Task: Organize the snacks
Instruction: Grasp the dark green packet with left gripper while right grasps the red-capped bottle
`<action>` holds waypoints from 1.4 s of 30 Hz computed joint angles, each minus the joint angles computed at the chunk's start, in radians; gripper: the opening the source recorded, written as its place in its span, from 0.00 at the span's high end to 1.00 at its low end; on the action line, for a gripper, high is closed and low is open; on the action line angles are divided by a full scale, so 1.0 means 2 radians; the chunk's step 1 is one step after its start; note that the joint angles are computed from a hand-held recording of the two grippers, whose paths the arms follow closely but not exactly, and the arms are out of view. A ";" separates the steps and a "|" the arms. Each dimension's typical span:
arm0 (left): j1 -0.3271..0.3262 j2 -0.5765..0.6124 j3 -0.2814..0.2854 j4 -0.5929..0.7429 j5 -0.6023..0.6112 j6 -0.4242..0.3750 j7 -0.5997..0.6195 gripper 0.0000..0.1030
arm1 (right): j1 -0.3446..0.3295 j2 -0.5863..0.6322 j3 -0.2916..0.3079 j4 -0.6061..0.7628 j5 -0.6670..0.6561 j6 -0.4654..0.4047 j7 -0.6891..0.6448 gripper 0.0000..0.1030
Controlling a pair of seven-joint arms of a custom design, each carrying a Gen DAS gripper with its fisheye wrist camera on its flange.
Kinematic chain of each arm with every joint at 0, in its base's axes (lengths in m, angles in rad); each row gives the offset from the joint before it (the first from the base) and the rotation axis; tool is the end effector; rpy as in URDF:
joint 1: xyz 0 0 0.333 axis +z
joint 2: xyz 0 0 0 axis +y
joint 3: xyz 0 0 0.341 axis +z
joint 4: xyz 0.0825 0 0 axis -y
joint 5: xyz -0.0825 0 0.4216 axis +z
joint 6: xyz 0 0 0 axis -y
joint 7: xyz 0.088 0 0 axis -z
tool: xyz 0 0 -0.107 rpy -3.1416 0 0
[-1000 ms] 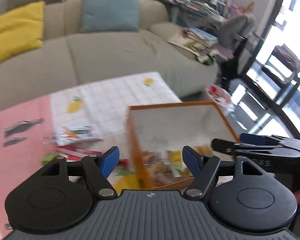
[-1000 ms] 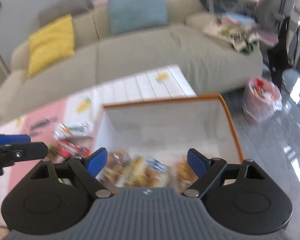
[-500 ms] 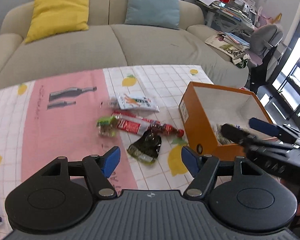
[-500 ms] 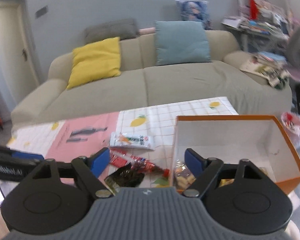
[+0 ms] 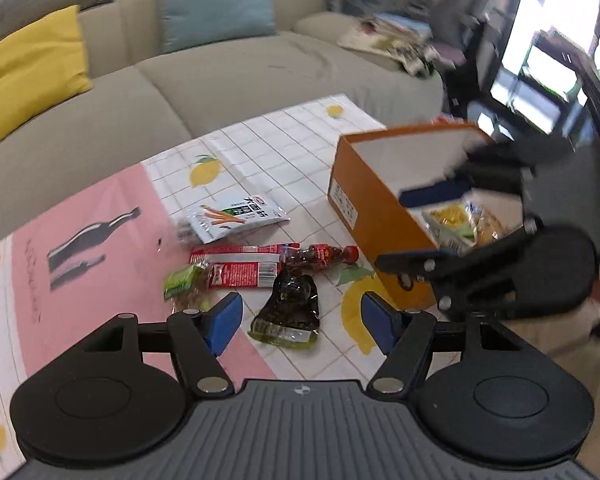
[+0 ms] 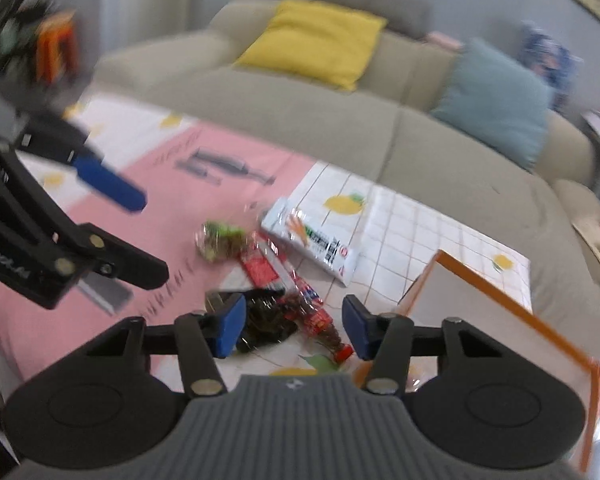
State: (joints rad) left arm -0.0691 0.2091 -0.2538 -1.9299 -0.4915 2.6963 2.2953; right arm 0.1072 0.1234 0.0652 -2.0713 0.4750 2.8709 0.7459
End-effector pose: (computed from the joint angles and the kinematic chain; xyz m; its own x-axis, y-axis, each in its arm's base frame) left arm 0.6525 -0.1916 0.4480 -0.6114 -0.7895 0.0540 -0.6460 0.4586 -0.6102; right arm 0.6412 0.0843 0.4484 0.4994 -0.8555 0.1368 -0.6133 -0.4607 -0.6416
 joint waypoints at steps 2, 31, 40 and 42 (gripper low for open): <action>-0.004 0.023 0.003 0.025 0.024 -0.015 0.000 0.23 | -0.004 0.028 -0.008 0.046 -0.034 -0.059 -0.007 0.50; -0.018 0.241 0.003 0.265 0.150 -0.170 -0.103 0.39 | 0.002 0.349 -0.021 0.510 -0.209 -0.466 -0.017 0.62; -0.023 0.234 0.005 0.250 0.162 -0.164 -0.113 0.61 | -0.001 0.353 -0.021 0.507 -0.206 -0.463 0.006 0.70; -0.022 0.225 0.004 0.237 0.164 -0.155 -0.111 0.62 | -0.002 0.349 -0.021 0.500 -0.203 -0.461 0.016 0.71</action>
